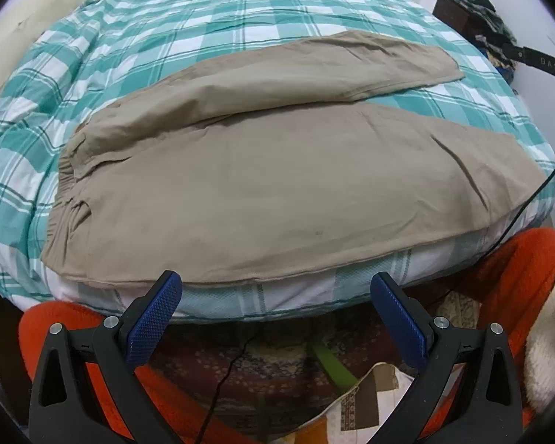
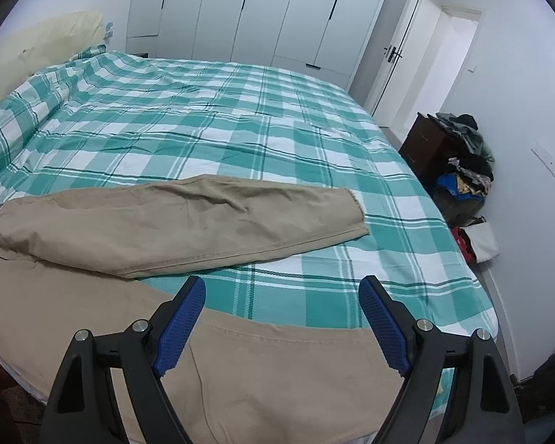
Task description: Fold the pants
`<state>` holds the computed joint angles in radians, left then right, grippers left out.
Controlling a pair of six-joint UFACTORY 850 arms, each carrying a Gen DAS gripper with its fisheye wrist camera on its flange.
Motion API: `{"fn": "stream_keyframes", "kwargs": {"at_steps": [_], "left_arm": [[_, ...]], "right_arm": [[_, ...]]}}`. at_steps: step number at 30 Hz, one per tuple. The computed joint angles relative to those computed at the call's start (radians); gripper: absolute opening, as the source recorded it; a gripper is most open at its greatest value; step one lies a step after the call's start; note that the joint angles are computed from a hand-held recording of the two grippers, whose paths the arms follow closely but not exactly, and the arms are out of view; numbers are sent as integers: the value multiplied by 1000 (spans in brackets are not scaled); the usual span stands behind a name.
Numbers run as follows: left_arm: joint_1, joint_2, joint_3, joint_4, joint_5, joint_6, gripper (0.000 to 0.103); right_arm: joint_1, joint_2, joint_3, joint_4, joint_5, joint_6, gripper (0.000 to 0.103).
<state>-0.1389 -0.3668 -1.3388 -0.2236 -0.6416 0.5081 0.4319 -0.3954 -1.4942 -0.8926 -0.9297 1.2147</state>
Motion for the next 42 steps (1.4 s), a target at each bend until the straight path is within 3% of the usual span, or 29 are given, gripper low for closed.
{"fn": "stream_keyframes", "kwargs": {"at_steps": [21, 36, 39, 42], "left_arm": [[7, -1, 5, -12, 4, 12, 102], [20, -62, -63, -35, -5, 23, 102], [31, -124, -150, -49, 51, 37, 102], [44, -203, -225, -40, 173, -2, 102]], "right_arm": [[6, 18, 7, -11, -48, 10, 84], [4, -36, -49, 13, -53, -46, 84], [8, -61, -75, 22, -25, -64, 84], [14, -122, -149, 88, 91, -186, 84]]}}
